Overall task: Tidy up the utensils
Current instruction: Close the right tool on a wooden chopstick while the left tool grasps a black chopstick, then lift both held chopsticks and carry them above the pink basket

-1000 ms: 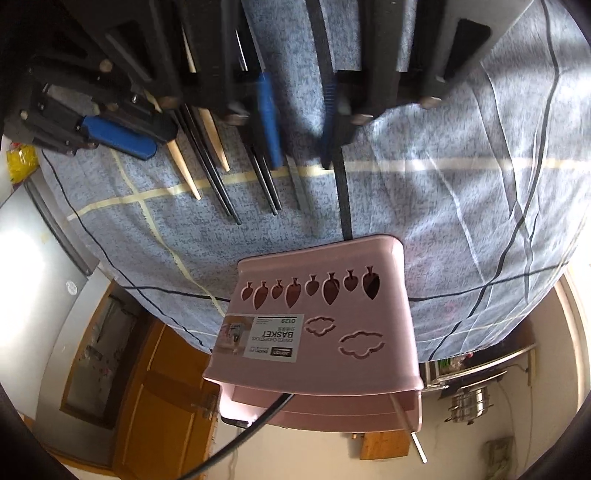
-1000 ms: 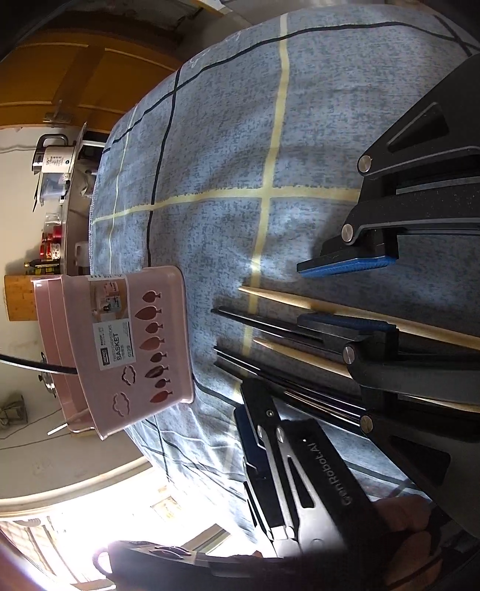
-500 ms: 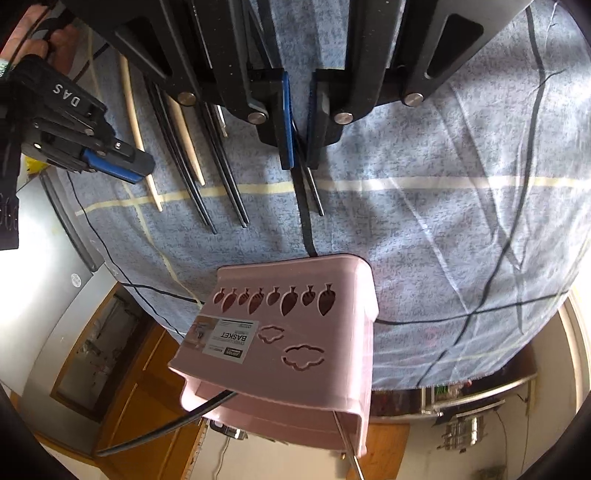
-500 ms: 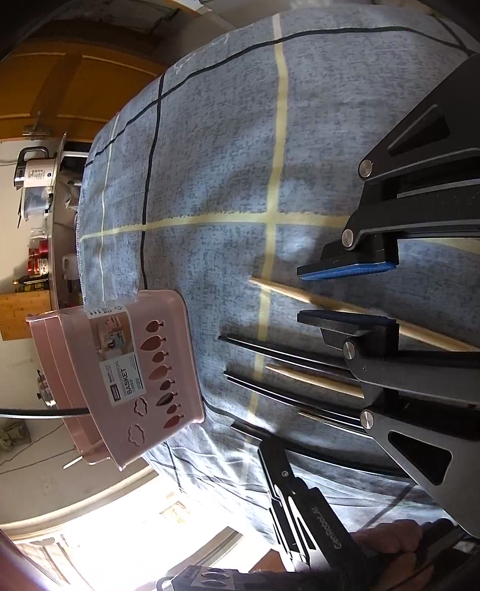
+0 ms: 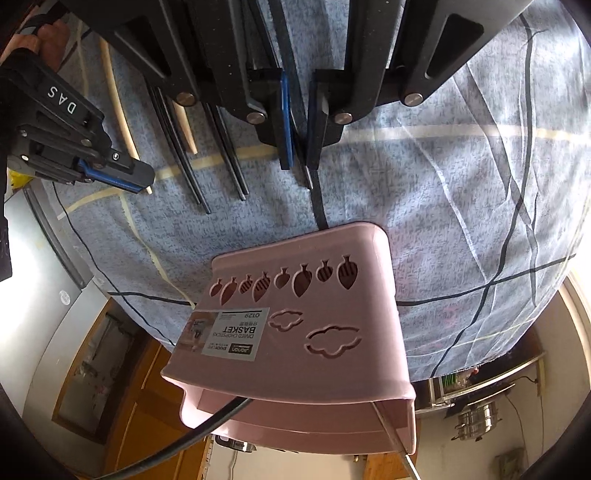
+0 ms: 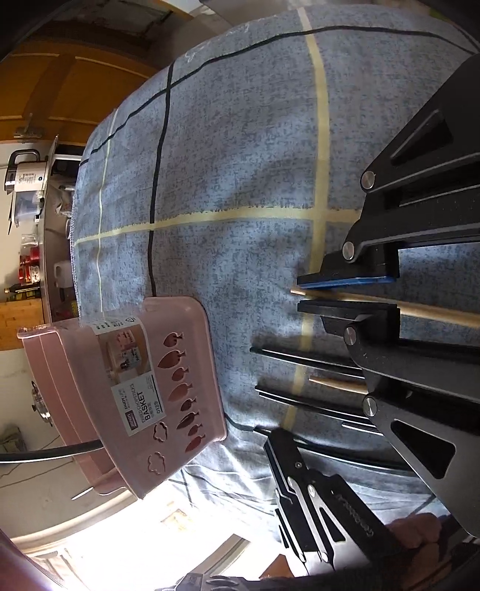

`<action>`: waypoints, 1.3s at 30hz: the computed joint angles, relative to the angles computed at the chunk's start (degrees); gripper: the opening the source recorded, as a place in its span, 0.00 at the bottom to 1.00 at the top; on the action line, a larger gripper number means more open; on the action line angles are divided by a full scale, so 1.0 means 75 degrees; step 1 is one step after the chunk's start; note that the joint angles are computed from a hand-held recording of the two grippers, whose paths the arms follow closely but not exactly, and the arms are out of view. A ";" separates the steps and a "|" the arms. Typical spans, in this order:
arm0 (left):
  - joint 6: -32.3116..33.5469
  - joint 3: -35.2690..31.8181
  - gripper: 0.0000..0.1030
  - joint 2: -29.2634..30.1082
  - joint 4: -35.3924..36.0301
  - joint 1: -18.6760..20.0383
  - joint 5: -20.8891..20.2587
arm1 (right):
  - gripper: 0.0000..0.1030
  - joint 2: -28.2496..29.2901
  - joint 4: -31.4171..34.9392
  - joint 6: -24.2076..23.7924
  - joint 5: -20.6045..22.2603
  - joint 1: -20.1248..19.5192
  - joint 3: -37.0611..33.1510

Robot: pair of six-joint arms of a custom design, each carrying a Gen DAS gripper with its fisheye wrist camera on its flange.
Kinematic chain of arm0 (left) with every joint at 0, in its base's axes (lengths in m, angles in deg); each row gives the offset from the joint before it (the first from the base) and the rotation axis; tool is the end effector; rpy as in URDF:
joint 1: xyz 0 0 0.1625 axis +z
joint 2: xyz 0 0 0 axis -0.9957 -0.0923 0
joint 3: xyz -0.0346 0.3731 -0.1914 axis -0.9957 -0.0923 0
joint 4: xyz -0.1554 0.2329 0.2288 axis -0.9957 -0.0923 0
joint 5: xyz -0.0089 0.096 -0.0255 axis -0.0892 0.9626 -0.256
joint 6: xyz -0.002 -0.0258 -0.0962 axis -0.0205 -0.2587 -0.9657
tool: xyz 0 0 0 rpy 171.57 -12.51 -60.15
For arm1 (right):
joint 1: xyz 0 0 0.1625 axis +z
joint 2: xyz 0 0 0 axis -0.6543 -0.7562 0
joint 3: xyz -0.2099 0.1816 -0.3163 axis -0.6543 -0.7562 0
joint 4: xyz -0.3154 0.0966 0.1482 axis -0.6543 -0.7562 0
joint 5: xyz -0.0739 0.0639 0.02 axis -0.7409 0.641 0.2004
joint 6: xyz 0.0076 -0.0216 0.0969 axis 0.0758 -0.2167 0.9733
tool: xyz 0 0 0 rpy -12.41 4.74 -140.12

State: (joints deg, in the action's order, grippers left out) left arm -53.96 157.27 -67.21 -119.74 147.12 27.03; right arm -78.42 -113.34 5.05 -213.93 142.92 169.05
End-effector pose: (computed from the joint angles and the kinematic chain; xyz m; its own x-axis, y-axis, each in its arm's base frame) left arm -0.1480 -0.6772 0.1291 -0.7174 0.4636 -0.5200 0.6113 0.7769 -0.1507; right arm 0.1999 -0.6071 0.0611 -0.8099 0.1558 0.5655 -0.2156 0.8175 -0.5340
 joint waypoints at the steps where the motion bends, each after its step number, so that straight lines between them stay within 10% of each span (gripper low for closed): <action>1: -0.0056 0.0014 0.06 -0.0041 0.0033 0.0013 -0.0120 | 0.05 -0.0019 -0.0021 0.0002 0.0035 0.0000 0.0024; 39: 0.0567 0.0510 0.04 -0.2036 -0.0582 -0.1051 -0.1036 | 0.04 -0.0889 -0.1954 -0.1661 -0.0080 0.1371 0.0350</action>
